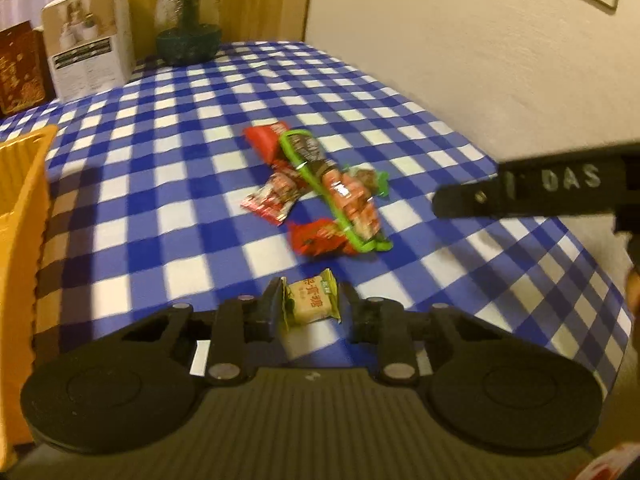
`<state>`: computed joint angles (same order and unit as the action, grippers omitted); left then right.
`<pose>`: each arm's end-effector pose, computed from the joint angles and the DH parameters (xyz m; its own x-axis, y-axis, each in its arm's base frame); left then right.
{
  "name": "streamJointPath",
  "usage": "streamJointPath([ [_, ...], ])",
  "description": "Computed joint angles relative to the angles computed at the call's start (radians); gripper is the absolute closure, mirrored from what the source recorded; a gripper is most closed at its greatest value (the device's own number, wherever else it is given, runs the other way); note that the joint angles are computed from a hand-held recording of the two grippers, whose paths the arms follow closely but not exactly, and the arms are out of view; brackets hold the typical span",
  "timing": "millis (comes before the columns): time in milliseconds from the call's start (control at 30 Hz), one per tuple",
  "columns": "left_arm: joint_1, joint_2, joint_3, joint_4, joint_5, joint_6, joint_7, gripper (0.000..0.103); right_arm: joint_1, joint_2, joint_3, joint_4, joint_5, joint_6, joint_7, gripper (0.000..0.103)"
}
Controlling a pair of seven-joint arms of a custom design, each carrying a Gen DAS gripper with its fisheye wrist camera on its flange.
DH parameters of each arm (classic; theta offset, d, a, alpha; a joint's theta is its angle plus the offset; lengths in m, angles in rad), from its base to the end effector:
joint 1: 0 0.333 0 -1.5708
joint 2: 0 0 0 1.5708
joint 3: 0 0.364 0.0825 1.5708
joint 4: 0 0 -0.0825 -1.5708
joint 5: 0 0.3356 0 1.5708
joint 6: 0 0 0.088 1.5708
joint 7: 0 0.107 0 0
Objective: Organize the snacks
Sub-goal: 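Grasp the white bar with the left tool while the right tool grasps the green-wrapped snack bar, then carry the white bar and green snack bar over the orange tray with both tools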
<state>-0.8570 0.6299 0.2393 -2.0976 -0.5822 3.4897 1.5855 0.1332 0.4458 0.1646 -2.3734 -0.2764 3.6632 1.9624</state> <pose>0.5262 -0.3202 0.2979 -0.1441 -0.9846 0.0989 -0.7098 0.0332 -0.7036 0.5182 0.1871 0.3322 0.2666 -0.9252 -0.2700 -0.7088 0.0017 -0.7054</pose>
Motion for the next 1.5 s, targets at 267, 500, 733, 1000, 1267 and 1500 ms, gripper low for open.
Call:
streamJointPath([
  [267,0.007,-0.070,-0.013,-0.102,-0.056,0.036,0.026,0.077,-0.003,0.069,0.052,0.128,-0.060,-0.080,-0.027,0.049],
  [500,0.056,-0.114,-0.074,-0.134,-0.109,0.069,0.066,0.077,0.012,0.135,0.073,0.241,-0.029,-0.156,-0.065,0.049],
  [733,0.102,-0.131,-0.125,-0.138,-0.137,0.084,0.100,0.077,0.037,0.165,0.075,0.298,0.038,-0.230,-0.125,0.073],
  [1000,0.112,-0.169,-0.150,-0.158,-0.194,0.098,0.134,0.077,0.072,0.090,0.046,0.192,0.099,-0.169,-0.158,0.075],
  [1267,0.133,-0.263,-0.211,-0.233,-0.277,0.133,0.192,0.077,0.023,-0.071,0.091,-0.011,0.071,-0.097,-0.046,0.075],
  [1500,0.168,-0.368,-0.298,-0.330,-0.365,0.182,0.266,0.077,0.108,-0.212,0.040,-0.167,0.058,-0.026,0.030,0.075],
])
